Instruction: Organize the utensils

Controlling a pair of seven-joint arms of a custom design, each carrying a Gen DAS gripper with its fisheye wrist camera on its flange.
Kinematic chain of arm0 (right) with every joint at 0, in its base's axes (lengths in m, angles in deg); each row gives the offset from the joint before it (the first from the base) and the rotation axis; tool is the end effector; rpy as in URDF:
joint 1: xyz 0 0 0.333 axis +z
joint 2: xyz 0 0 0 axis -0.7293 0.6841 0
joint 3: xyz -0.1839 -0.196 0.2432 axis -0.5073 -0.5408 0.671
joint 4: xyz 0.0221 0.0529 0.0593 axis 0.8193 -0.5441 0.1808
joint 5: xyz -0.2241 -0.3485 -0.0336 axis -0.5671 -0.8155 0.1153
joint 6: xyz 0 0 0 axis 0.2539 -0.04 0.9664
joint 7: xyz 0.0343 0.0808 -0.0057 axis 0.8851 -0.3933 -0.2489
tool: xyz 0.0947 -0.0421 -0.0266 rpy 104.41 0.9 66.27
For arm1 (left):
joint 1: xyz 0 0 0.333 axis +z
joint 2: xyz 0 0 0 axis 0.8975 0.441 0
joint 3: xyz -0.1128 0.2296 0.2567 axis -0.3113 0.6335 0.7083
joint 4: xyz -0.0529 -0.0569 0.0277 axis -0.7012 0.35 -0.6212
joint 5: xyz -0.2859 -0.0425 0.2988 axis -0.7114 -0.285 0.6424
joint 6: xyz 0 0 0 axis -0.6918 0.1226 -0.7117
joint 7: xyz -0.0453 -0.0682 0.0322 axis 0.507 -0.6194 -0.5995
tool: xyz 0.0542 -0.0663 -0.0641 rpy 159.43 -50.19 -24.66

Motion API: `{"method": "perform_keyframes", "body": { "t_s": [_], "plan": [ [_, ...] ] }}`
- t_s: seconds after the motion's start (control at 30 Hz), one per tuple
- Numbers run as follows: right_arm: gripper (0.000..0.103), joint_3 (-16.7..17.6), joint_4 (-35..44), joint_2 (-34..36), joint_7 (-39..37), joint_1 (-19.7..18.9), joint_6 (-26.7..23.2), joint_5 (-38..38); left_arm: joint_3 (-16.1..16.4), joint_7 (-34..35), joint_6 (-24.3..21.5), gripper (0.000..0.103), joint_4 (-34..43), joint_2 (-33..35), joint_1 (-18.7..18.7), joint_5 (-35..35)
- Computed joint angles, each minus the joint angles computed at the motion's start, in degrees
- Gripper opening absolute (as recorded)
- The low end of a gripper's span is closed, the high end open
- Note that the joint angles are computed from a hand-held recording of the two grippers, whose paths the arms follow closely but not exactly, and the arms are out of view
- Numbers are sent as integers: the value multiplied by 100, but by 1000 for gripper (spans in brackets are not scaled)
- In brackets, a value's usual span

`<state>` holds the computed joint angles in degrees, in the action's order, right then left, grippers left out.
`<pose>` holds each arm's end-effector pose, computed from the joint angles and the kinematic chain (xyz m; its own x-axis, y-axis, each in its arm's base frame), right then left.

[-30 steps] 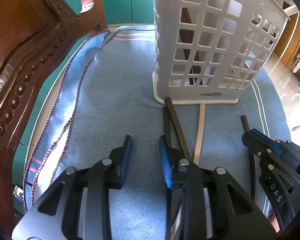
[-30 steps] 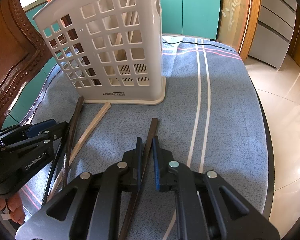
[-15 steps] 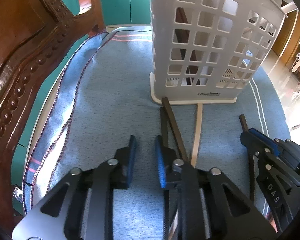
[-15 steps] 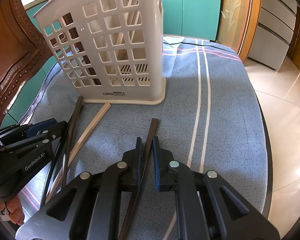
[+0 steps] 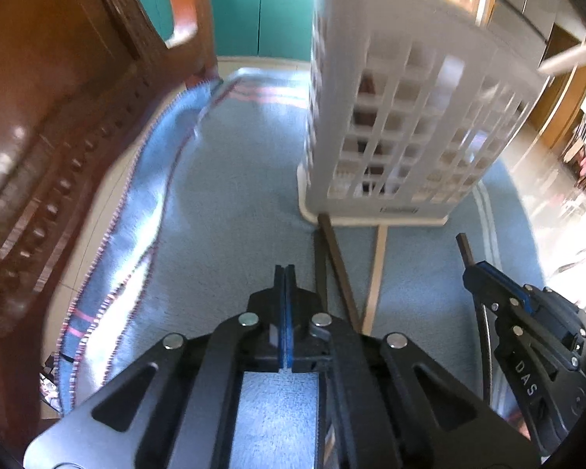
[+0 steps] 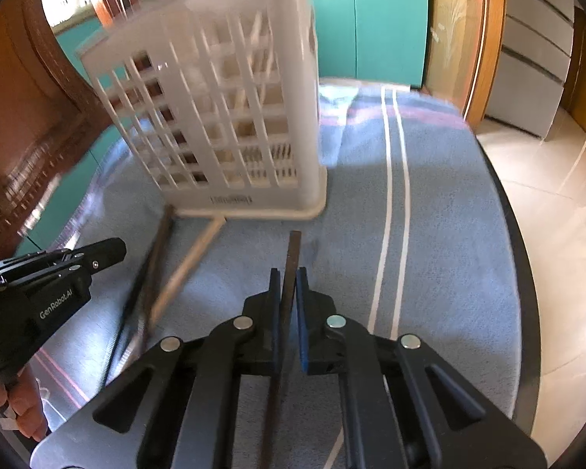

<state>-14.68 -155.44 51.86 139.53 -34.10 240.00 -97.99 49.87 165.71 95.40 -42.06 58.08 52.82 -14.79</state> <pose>0.6055 0.1583 0.5007 -0.1763 -0.9753 -0.1333 -0.7178 0.2201 -0.6605 0.6493 -0.2584 0.5324 -0.3310 -0.9391 0.0919 -0.7879 0.2214 -0.5746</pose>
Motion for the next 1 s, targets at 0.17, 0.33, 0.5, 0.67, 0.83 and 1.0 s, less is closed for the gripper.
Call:
{"method": "perform_keyframes", "body": {
  "t_s": [0.17,0.33,0.5,0.67,0.83,1.0],
  "plan": [
    [7,15,-214,-419,494,-83,528,-554,-261,930,367,1,-231,-389,398,-1229],
    [7,268,-434,-925,834,-382,950,-794,-357,2392,725,1,-394,-806,578,-2994],
    [7,501,-567,-1251,609,-655,1233,-423,-180,3258,770,1,-370,-1122,477,-4130],
    [7,855,-282,-1390,615,-1118,1433,-402,46,4063,657,1,-93,-1341,369,-5388],
    [7,1565,321,-1412,1539,-2134,1687,-1369,138,4306,604,1,553,-1189,352,-6277],
    [7,1944,1132,-1245,3018,-2754,1481,-2861,74,4180,454,1,1027,-860,474,-6606]
  ]
}}
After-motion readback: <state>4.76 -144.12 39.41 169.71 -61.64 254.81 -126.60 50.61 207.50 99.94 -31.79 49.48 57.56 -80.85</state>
